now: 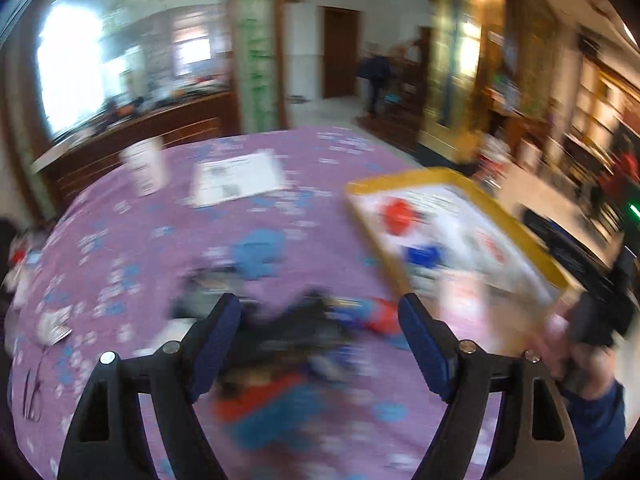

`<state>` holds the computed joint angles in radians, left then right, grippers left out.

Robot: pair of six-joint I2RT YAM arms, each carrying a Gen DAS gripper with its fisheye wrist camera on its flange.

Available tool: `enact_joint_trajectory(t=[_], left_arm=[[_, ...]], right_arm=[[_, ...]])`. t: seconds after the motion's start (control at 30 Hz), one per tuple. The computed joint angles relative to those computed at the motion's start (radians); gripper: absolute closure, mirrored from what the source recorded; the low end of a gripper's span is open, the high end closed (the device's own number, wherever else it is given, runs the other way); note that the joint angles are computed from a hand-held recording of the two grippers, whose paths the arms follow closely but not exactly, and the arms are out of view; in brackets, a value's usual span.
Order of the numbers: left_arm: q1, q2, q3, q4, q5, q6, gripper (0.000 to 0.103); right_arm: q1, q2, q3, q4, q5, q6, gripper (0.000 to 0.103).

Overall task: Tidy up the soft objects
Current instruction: 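Grasp the red-and-blue sock with the right gripper while the left moves to the table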

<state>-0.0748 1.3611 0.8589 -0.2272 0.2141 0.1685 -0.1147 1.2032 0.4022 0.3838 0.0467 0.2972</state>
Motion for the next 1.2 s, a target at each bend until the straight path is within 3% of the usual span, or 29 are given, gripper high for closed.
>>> enact_joint_trajectory(t=[0.17,0.23,0.33,0.47,0.5,0.57,0.63,0.73,0.87,0.97,1.07,1.2], left_arm=[[0.233,0.197,0.1,0.053,0.022,-0.024,0.023],[0.292,0.29,0.155,0.056,0.024,-0.053,0.023],[0.331,0.392,0.268,-0.052,0.036,-0.096,0.024],[0.339,0.343,0.228,-0.03,0.06,-0.086,0.024],[0.336,0.322,0.209,-0.018,0.061,-0.078,0.024],[0.323,0.308,0.2,-0.017,0.065,-0.079,0.024],[0.328,0.316,0.208,-0.023,0.076,-0.078,0.024],[0.332,0.311,0.211,-0.031,0.085,-0.083,0.024],[0.331,0.309,0.209,-0.029,0.087,-0.087,0.024],[0.33,0.308,0.207,-0.027,0.085,-0.087,0.024],[0.332,0.299,0.204,-0.023,0.09,-0.087,0.024],[0.344,0.281,0.196,-0.019,0.117,-0.083,0.024]], right_arm=[[0.037,0.005,0.009,-0.001,-0.043,-0.017,0.026],[0.066,0.014,0.064,-0.107,-0.105,0.0,0.026],[0.195,0.061,0.179,-0.264,-0.15,0.001,0.026],[0.348,0.29,0.458,-0.536,-0.11,-0.139,0.03],[0.372,0.341,0.516,-0.588,-0.09,-0.174,0.039],[0.417,0.472,0.668,-0.731,-0.045,-0.275,0.049],[0.444,0.536,0.731,-0.796,-0.034,-0.351,0.049],[0.493,0.633,0.819,-0.875,0.09,-0.47,0.049],[0.507,0.724,0.897,-0.937,0.186,-0.54,0.069],[0.535,0.768,0.926,-0.948,0.237,-0.541,0.073],[0.546,0.732,0.914,-0.939,0.114,-0.488,0.073],[0.622,0.59,0.749,-0.838,-0.123,-0.476,0.073]])
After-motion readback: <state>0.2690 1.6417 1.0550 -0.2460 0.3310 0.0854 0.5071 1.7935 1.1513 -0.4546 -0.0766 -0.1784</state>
